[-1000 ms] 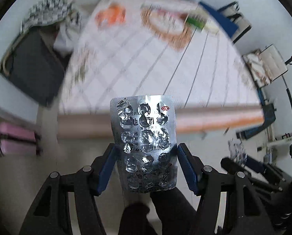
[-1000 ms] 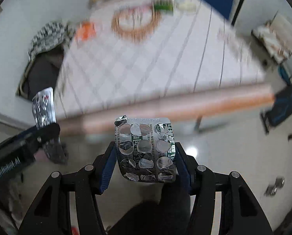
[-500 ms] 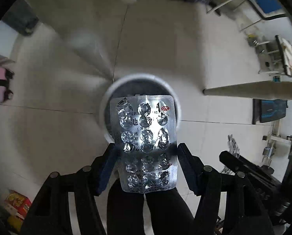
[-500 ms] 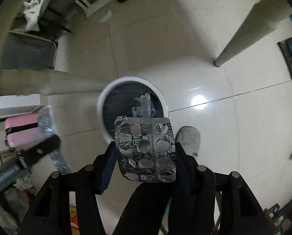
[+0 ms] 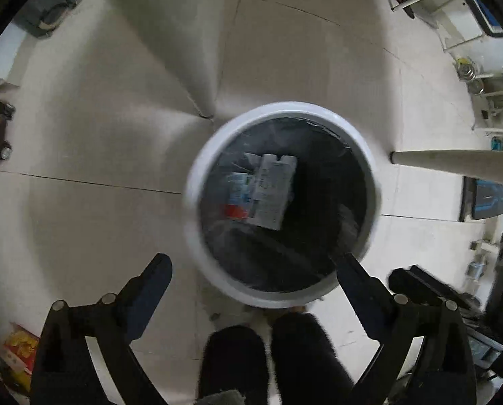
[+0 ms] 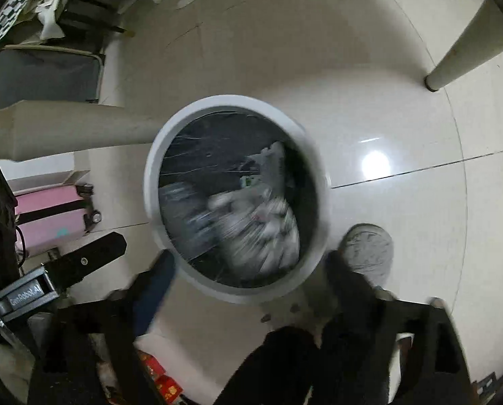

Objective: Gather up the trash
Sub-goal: 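Carry both blister packs to the bin and open both tools to drop them, then move both tools back over the table toward the remaining items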

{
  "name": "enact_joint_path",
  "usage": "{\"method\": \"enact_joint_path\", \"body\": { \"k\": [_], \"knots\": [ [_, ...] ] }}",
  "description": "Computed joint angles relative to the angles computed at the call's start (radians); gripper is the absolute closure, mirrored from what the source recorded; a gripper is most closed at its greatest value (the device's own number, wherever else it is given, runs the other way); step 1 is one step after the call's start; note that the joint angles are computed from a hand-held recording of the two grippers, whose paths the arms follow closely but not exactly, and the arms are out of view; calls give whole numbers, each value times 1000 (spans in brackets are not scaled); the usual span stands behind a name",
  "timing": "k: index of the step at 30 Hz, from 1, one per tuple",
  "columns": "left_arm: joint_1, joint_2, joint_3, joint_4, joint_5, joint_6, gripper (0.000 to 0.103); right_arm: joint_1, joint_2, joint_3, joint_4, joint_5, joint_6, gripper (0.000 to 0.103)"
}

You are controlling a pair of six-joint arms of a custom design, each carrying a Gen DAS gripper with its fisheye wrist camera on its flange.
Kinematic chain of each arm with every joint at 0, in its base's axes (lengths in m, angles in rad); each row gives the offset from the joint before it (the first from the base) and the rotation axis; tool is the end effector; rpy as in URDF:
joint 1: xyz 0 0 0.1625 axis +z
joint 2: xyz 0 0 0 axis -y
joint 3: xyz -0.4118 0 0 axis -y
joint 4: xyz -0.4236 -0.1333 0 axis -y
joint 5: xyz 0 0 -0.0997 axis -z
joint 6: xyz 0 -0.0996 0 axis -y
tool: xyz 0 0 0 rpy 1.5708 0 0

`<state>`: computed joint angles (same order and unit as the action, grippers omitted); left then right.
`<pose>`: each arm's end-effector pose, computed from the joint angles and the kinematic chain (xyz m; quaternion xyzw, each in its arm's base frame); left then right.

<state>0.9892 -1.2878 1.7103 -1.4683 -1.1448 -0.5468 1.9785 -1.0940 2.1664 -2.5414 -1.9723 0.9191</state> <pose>-0.1521 -0.5489 0.2558 0.0713 0.9428 0.1052 0.3081 0.2775 -0.4045 0.0550 -0.2377 -0.9494 0.0834 0.1876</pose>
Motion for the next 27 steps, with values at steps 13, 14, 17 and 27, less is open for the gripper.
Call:
{"method": "enact_joint_path", "body": {
  "k": [13,14,17,27],
  "knots": [
    [-124,-95,-85,247,138,-104,3,167,33,-268,585,-195,145,1],
    [-136,-100,-95,262,130,-115,3,174,24,-275,604,-194,152,1],
    [-174,-106,-151,327,111,-151,3,220,19,-342,712,-193,201,1],
    [-301,-84,-389,537,77,-219,3,382,43,-656,1070,-171,331,1]
  ]
}}
